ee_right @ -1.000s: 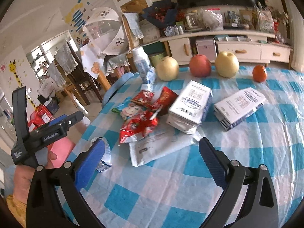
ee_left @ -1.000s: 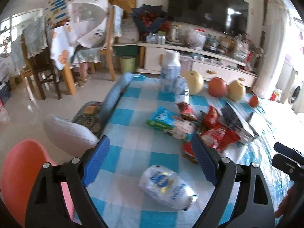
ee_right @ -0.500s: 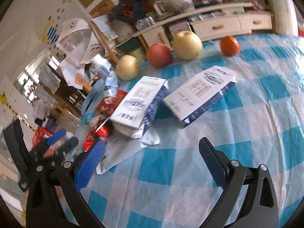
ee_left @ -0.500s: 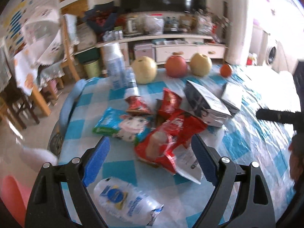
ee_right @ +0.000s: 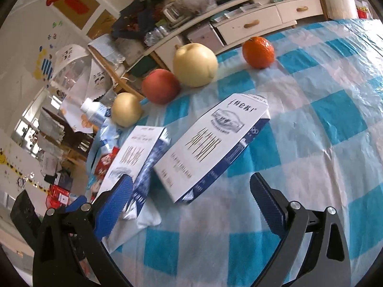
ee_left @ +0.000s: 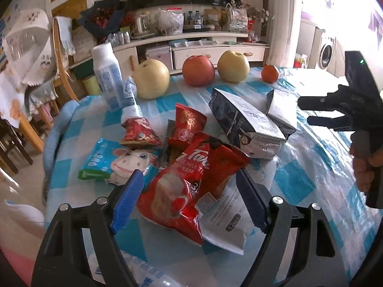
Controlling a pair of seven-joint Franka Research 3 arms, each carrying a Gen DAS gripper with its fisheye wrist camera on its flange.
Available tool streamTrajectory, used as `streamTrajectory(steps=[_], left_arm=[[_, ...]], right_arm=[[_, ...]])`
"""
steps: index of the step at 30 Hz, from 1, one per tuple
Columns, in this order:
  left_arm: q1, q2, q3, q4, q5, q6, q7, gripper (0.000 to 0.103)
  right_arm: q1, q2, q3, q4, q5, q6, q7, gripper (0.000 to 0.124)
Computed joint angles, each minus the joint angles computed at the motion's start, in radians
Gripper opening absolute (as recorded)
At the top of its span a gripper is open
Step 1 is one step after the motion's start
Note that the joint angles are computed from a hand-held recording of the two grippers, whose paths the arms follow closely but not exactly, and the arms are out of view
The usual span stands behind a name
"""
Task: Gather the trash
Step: 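Grasp the red snack bag with the left tool while the right tool grasps the white milk carton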
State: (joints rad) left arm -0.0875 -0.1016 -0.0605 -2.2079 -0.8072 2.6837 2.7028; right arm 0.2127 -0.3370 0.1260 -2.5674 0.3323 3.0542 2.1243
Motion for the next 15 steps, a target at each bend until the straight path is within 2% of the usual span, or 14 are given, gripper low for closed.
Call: streamTrajectory(steps=[2,4,7,8,12,15], left_arm=[[0.002,0.01,0.002,0.014,-0.004,-0.034,-0.013,0.081],[0.003,0.016,-0.008,0.013,0.006,-0.029,-0.029,0.081],[-0.001,0.014,-0.016,0.012,0.003,-0.031,-0.041,0.081],[-0.001,0.014,-0.014,0.017,-0.011,-0.053,-0.044,0.081],[0.001,0.006,-0.008,0.027,-0.048,-0.141,-0.037,0.081],[0.003,-0.008,-0.005,0.031,-0.074,-0.241,-0.025,0.081]], right_arm=[[-0.015,0.019,0.006,0.015,-0.01,-0.004,0.01,0.097],[-0.052,0.037,0.031,0.03,-0.049,-0.013,0.033,0.097],[-0.145,0.067,0.102,0.067,-0.175,-0.043,0.113,0.094],[-0.167,0.075,0.117,0.08,-0.22,-0.056,0.141,0.091],[-0.273,0.102,0.198,0.132,-0.459,-0.127,0.3,0.09],[-0.285,0.12,0.198,0.157,-0.559,-0.148,0.361,0.09]])
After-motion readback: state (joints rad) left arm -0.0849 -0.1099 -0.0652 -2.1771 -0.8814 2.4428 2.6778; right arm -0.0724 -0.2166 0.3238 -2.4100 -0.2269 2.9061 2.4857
